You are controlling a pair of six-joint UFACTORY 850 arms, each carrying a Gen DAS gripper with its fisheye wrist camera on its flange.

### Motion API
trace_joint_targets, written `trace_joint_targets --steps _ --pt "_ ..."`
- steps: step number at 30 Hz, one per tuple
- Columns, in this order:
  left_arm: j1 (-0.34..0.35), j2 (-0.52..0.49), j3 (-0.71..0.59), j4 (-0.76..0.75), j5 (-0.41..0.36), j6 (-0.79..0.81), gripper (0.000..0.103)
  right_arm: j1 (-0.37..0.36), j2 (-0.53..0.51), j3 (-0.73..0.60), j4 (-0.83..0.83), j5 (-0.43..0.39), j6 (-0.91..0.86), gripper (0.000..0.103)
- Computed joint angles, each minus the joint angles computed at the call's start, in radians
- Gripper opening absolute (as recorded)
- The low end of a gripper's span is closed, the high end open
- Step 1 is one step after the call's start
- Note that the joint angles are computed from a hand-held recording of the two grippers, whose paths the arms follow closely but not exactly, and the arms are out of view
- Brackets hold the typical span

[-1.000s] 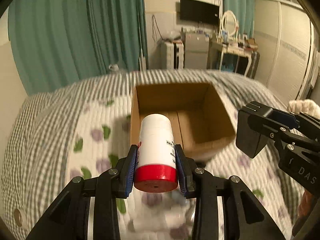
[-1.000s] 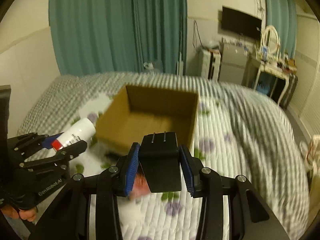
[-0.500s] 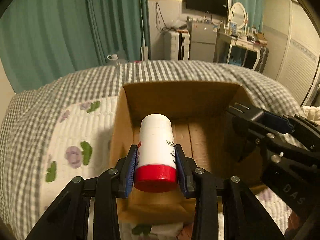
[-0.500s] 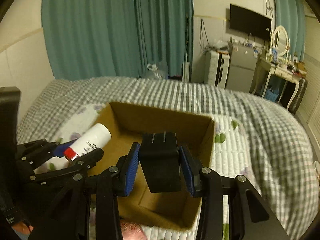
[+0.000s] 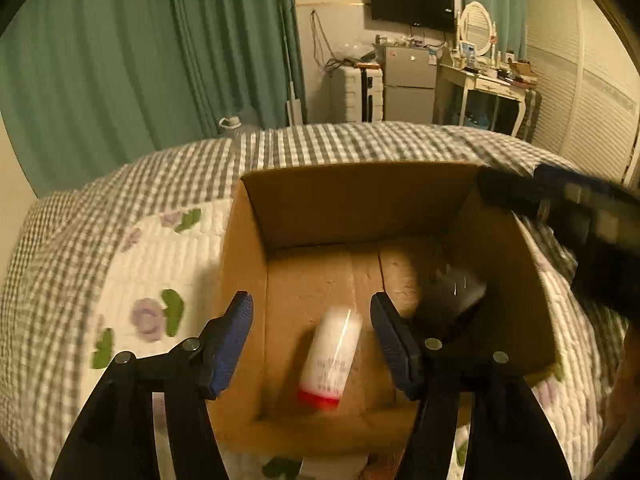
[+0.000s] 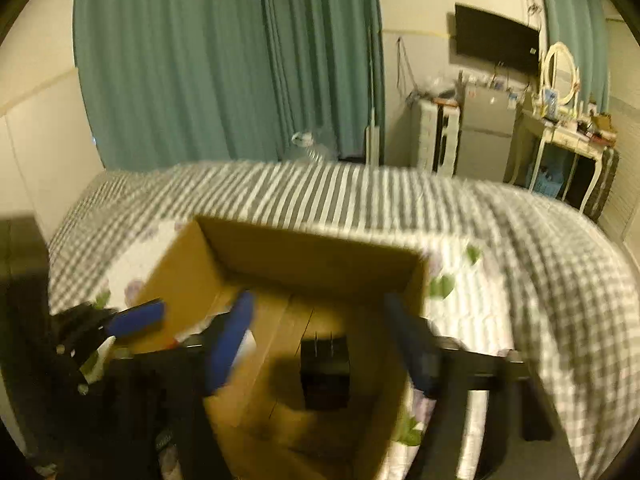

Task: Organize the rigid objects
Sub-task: 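Carry both items into the cardboard box and open both grippers, then grasp the white square charger with the right gripper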

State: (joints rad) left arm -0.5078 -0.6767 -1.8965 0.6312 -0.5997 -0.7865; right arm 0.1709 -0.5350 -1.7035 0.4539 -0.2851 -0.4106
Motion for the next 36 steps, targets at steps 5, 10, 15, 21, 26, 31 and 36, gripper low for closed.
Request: trace_joint_targets --steps 5,10,15,21,26,31,36 --pt "-0.024 0.163 0.148 0.107 0.011 -0.131 0.079 0.004 0.101 0.017 -0.209 -0.037 0.153 0.072" --pt "-0.049 0.302 0.261 0.208 -0.017 -0.239 0.082 0.022 0.263 0.131 -0.330 -0.046 0.230 0.082" --pt "-0.058 0.427 0.386 0.229 -0.015 -0.295 0.083 0.059 0.415 0.275 -0.407 -0.051 0.324 0.083" --pt "-0.066 0.519 0.535 0.214 0.010 -0.301 0.084 0.113 0.500 0.402 -0.492 -0.070 0.424 0.083" --pt "-0.053 0.539 0.651 0.167 0.065 -0.285 0.084 0.136 0.506 0.512 -0.438 -0.056 0.405 0.083" --pt "-0.033 0.483 0.708 0.052 0.112 -0.203 0.084 0.155 0.417 0.553 -0.408 -0.077 0.377 0.083" --pt "-0.013 0.447 0.757 -0.012 0.159 -0.135 0.083 0.151 0.332 0.553 -0.302 -0.114 0.256 0.083"
